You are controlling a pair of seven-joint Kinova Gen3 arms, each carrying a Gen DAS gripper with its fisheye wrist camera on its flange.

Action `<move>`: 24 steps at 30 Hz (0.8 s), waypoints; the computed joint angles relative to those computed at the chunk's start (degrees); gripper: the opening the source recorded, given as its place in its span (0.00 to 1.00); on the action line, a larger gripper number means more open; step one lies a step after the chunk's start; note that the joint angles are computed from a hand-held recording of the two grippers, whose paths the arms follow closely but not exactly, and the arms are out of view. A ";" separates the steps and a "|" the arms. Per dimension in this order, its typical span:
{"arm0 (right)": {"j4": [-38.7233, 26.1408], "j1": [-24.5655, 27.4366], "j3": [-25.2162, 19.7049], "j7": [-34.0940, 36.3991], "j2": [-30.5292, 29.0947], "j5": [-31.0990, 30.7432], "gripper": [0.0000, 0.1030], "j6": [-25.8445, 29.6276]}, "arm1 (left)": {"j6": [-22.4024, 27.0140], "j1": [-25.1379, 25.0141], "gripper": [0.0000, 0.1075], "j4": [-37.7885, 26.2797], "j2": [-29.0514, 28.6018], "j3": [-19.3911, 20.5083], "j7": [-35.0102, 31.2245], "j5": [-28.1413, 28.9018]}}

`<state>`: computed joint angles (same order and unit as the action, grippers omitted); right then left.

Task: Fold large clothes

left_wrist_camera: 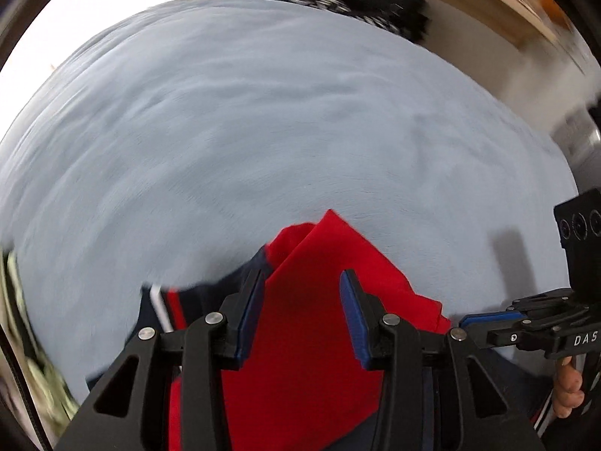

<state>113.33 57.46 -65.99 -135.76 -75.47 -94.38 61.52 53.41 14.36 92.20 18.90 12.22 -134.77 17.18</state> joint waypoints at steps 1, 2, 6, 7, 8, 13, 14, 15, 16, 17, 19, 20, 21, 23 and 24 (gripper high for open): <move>-0.17 -0.28 0.08 -2.33 -1.05 -0.09 0.13 -0.75 | 1.56 0.21 0.37 -1.68 1.22 0.38 -1.01 -0.70; -0.22 -0.77 -0.31 -4.66 -1.87 -0.38 0.13 -2.36 | 3.11 0.34 0.37 -3.31 2.42 0.68 -2.05 -1.22; -0.65 -1.02 0.96 -13.72 -7.42 -2.78 0.14 -4.98 | 6.36 1.45 0.37 -7.26 5.71 1.09 -4.25 -2.60; -0.79 -1.11 1.34 -15.30 -8.33 -2.54 0.17 -5.17 | 7.20 1.51 0.37 -8.19 6.50 1.13 -4.83 -2.70; -0.55 -1.50 1.82 -17.42 -9.89 -2.73 0.26 -6.00 | 7.98 1.29 0.37 -8.94 7.21 1.39 -5.49 -2.62; -2.18 -0.54 3.06 -21.16 -11.57 0.58 0.36 -5.12 | 9.88 1.52 0.32 -10.38 8.79 1.14 -8.50 -3.02; -2.39 -0.26 3.03 -21.53 -11.54 0.92 0.36 -4.98 | 9.84 1.87 0.25 -10.66 9.08 0.99 -8.71 -3.41; -2.74 -0.03 3.05 -22.30 -11.70 1.58 0.36 -4.91 | 9.59 2.35 0.21 -10.75 9.28 0.81 -8.65 -3.85; -3.03 -0.07 3.19 -23.17 -11.90 2.29 0.35 -4.86 | 9.35 2.82 0.15 -10.85 9.54 0.70 -8.58 -4.27; -3.90 0.26 3.12 -23.72 -11.46 3.61 0.28 -4.17 | 9.03 2.87 0.11 -10.78 9.62 0.70 -8.87 -4.39; -6.28 0.99 2.57 -24.14 -9.83 6.91 0.14 -1.99 | 7.07 2.78 0.08 -9.07 8.73 0.79 -9.53 -4.16; -6.49 0.73 2.50 -24.73 -9.92 7.49 0.11 -1.95 | 5.68 3.09 0.06 -8.27 8.32 0.76 -9.45 -4.21; -6.67 0.44 2.53 -25.45 -9.86 8.25 0.08 -1.73 | 3.90 3.33 0.06 -7.10 7.56 0.74 -9.37 -4.20; -7.16 -0.56 3.15 -26.99 -9.93 10.95 0.03 -0.97 | 0.33 3.27 0.05 -5.15 6.27 0.94 -9.22 -4.28; -7.66 -0.86 3.52 -27.89 -9.89 12.35 0.03 -0.63 | -1.33 3.83 0.05 -4.34 5.85 0.60 -8.58 -4.22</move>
